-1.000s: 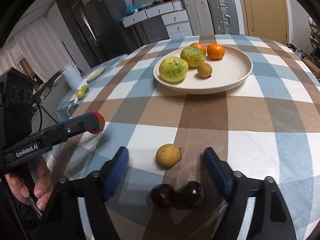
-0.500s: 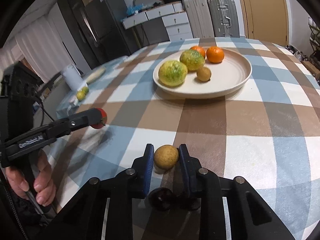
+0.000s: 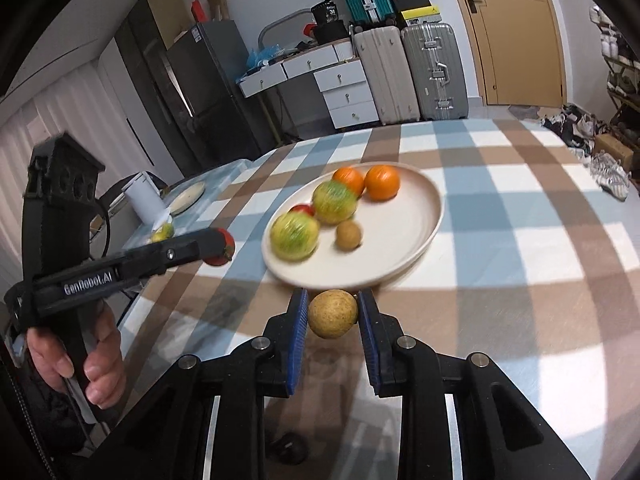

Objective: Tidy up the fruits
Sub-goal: 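Lift and carry the tomato and potato over the plate with both tools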

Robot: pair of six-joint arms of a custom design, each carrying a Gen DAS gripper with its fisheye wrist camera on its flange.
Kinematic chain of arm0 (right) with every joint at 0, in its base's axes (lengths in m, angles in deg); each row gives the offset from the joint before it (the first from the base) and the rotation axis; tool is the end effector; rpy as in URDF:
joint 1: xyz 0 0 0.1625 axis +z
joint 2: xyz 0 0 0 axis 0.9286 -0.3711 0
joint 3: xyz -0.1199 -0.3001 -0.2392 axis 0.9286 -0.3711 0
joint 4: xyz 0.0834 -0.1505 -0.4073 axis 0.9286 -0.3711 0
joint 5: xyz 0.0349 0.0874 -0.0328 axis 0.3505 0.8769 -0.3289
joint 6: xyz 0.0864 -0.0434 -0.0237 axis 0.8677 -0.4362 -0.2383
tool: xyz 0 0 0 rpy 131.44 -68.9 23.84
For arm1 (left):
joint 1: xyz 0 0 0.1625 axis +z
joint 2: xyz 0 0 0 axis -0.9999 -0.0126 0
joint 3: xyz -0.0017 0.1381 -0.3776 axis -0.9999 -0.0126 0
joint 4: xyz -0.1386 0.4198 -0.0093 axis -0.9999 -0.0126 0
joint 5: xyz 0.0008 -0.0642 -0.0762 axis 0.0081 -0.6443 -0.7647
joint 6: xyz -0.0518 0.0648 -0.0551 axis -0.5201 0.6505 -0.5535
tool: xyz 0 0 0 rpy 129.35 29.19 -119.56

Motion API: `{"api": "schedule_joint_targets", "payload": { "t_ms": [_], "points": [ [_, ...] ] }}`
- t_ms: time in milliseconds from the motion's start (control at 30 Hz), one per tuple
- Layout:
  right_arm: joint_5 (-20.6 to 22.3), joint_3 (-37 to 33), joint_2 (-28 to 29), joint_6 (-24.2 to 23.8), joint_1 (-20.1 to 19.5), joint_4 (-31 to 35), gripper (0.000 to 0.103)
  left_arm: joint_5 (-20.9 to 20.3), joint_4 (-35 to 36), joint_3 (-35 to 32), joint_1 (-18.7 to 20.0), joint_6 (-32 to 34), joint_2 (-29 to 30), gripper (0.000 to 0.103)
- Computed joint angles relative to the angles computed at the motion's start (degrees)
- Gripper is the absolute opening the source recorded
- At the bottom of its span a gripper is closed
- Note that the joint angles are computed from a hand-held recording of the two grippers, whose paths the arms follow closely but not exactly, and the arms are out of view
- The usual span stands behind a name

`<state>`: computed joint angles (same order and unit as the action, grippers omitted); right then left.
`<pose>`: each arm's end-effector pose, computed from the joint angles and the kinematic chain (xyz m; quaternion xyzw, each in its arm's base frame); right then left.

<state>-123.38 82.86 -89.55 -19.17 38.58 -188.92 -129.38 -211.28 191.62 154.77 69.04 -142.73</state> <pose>0.2509 -0.4809 0.0715 0.2151 -0.9178 0.2969 0.1522 -0.0650 -0.5453 0.1969 0.2339 0.9182 -0.2926 0.1292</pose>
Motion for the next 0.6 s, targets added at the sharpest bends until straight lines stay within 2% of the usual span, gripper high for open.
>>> {"api": "schedule_joint_targets", "payload": {
  "t_ms": [67, 333, 467, 600],
  "points": [
    [0.03, -1.16, -0.1, -1.36, -0.35, 0.88, 0.026, -1.42, 2.23, -3.57, 0.38, -0.96, 2.32, 0.029],
    [1.21, -8.02, 1.6, -5.58, -2.28, 5.46, 0.026, -2.67, 8.98, -15.61, 1.19, -2.09, 11.39, 0.029],
    [0.93, -11.72, 3.8, -8.42, -3.2, 6.96, 0.026, -2.94, 11.81, -20.42, 1.69, -1.95, 15.39, 0.029],
    [1.35, -14.45, 5.5, -9.23, -4.4, 8.81, 0.026, -2.92, 14.13, -24.35, 2.15, -1.95, 18.63, 0.029]
  ]
}}
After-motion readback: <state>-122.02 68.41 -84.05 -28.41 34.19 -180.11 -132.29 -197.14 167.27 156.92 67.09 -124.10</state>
